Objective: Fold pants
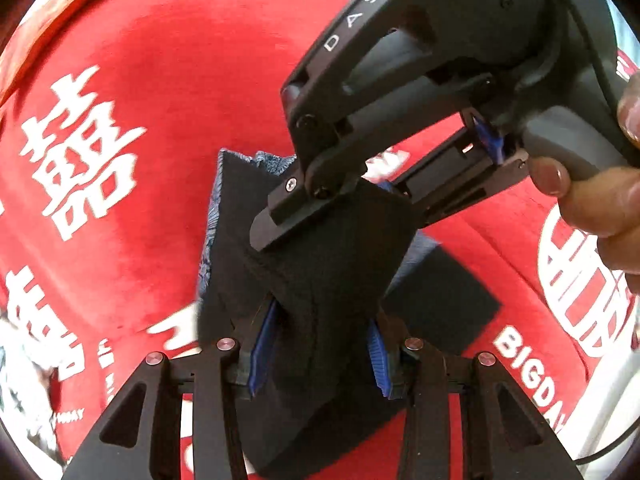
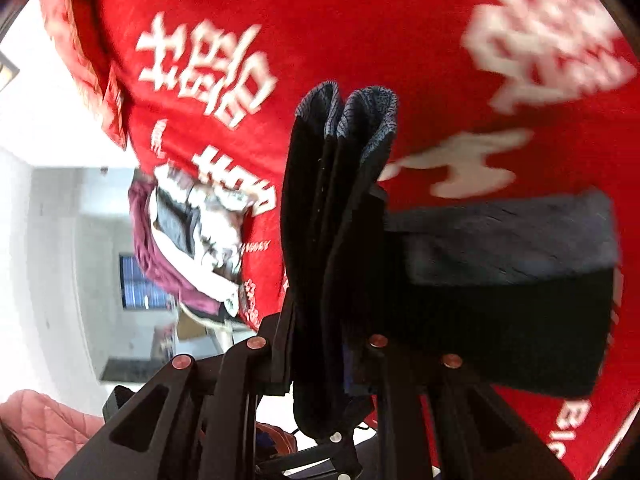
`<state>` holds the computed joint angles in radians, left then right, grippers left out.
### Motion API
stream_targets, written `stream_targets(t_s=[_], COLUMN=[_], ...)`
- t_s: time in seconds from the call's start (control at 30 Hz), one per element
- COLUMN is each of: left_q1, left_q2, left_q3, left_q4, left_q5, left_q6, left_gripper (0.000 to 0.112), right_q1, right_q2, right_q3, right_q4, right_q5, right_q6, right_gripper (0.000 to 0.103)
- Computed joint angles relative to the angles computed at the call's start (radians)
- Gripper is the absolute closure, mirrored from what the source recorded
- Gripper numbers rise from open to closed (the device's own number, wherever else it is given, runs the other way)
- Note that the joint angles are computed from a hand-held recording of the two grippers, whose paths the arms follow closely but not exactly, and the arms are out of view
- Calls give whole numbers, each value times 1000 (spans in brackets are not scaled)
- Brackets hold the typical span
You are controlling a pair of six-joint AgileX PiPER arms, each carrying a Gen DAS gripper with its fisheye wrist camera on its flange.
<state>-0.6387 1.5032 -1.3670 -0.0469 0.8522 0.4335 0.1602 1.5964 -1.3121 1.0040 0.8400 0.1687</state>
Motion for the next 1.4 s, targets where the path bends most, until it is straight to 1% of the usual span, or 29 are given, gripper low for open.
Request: stream_targets(t_s=[0.03,0.13,0.17,0.23,0.3,0.33,0.4,0.43,0.5,0.53,0.57,0.6,0.63,0.67,0.7,0.73,0.83,0.87,0.93,1.0,1.1,1.2,1.3,1.4], left_q1=[-51,-163,-199,-252,-285,-295,-312,-313,-303,-288,-270,-232,-206,-177,-152,-141,-49,-18,35,93,159,231,290,328], left_q2=[3,22,32,56,101,123,136,141,146,146,144,136,133,128,114,104,97,109,142,195,260,304,367,458], left_q3=[20,62,81,112,116,114,126,125,115,102,92,76,64,45,37,45,5,-15,-53,-97,-145,-211,-314,-443], left_q4=[29,103,129,179,214,220,238,238,214,191,164,109,72,44,45,45,46,55,67,84,100,40,14,-15], left_q5=[-14,-39,-55,-79,-72,-65,-60,-55,-34,-8,10,40,65,104,124,124,172,188,223,263,282,318,347,365], left_q6=[-30,-111,-138,-186,-227,-240,-267,-264,-228,-207,-190,-151,-121,-101,-104,-112,-137,-154,-190,-229,-256,-255,-276,-299], left_gripper=[70,70,70,70,70,70,69,67,62,49,38,36,36,36,36,36,36,36,36,36,36,36,36,36], right_q1=[-32,-97,-127,-164,-198,-193,-197,-210,-208,-209,-201,-185,-178,-150,-126,-96,3,31,64,120,151,169,165,172], right_q2=[-56,-151,-172,-188,-186,-176,-160,-160,-151,-156,-165,-170,-191,-205,-217,-219,-213,-203,-193,-186,-180,-172,-160,-181], right_q3=[97,306,358,445,521,559,591,619,630,636,633,615,594,563,537,508,421,407,402,384,377,365,311,255], right_q4=[30,108,131,169,205,230,247,250,230,226,203,154,72,-28,-128,-228,-514,-560,-613,-694,-732,-741,-760,-869], right_q5=[-13,-46,-39,-46,-50,-71,-89,-93,-108,-110,-120,-128,-120,-130,-130,-123,-66,-52,-39,-29,-7,22,75,90], right_q6=[-26,-129,-168,-232,-301,-334,-373,-397,-391,-392,-371,-320,-245,-145,-47,31,288,335,388,482,533,558,584,650], right_gripper=[83,83,83,83,82,82,82,81,77,77,77,76,74,74,74,74,74,74,74,74,74,74,73,73])
